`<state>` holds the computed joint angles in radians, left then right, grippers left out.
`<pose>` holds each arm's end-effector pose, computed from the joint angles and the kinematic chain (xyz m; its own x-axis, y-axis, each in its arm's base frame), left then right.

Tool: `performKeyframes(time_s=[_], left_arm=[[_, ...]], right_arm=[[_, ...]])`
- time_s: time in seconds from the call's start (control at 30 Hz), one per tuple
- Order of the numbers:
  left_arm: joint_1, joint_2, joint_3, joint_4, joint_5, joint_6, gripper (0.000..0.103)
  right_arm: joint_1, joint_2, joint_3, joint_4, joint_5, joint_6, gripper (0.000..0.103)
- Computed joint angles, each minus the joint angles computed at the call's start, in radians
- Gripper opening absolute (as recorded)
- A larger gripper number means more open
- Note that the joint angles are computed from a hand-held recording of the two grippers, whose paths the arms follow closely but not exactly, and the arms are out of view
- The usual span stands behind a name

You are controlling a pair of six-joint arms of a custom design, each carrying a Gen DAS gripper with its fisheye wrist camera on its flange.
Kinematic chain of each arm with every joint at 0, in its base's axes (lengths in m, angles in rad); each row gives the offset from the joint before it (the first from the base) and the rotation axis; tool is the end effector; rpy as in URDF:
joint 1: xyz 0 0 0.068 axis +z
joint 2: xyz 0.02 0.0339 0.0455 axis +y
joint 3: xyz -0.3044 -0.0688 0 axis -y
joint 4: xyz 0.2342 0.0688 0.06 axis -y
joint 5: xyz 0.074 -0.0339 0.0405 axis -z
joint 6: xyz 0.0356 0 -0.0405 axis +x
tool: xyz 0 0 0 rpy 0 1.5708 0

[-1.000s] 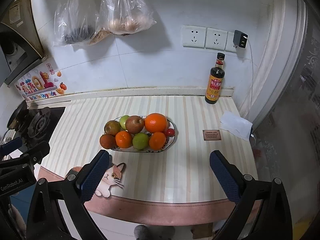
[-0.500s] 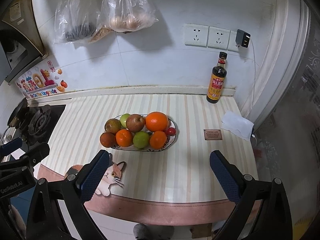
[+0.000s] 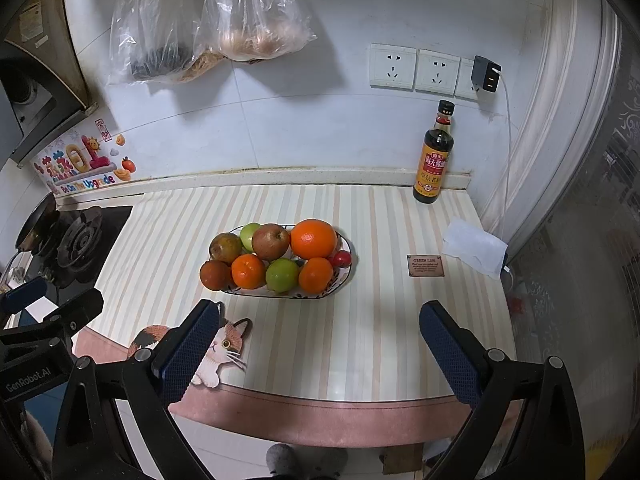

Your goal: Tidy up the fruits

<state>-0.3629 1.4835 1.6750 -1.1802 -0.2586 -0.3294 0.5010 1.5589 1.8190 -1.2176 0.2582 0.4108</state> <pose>0.2571 -0.0879 0.4297 -0.8074 -0.0279 -0.5893 -0.0522 0.9983 0.0243 0.2584 0.1312 0.4474 -0.7916 0.0068 -0.6111 -0.0211 0.9990 0.0384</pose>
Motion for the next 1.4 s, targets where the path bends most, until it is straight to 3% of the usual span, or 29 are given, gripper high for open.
performKeyframes(time_s=[1.4], left_arm=[[0.001, 0.008, 0.04, -0.029, -0.004, 0.005, 0.102]], right_arm=[[-0.001, -0.011, -0.014, -0.001, -0.017, -0.001, 0.102]])
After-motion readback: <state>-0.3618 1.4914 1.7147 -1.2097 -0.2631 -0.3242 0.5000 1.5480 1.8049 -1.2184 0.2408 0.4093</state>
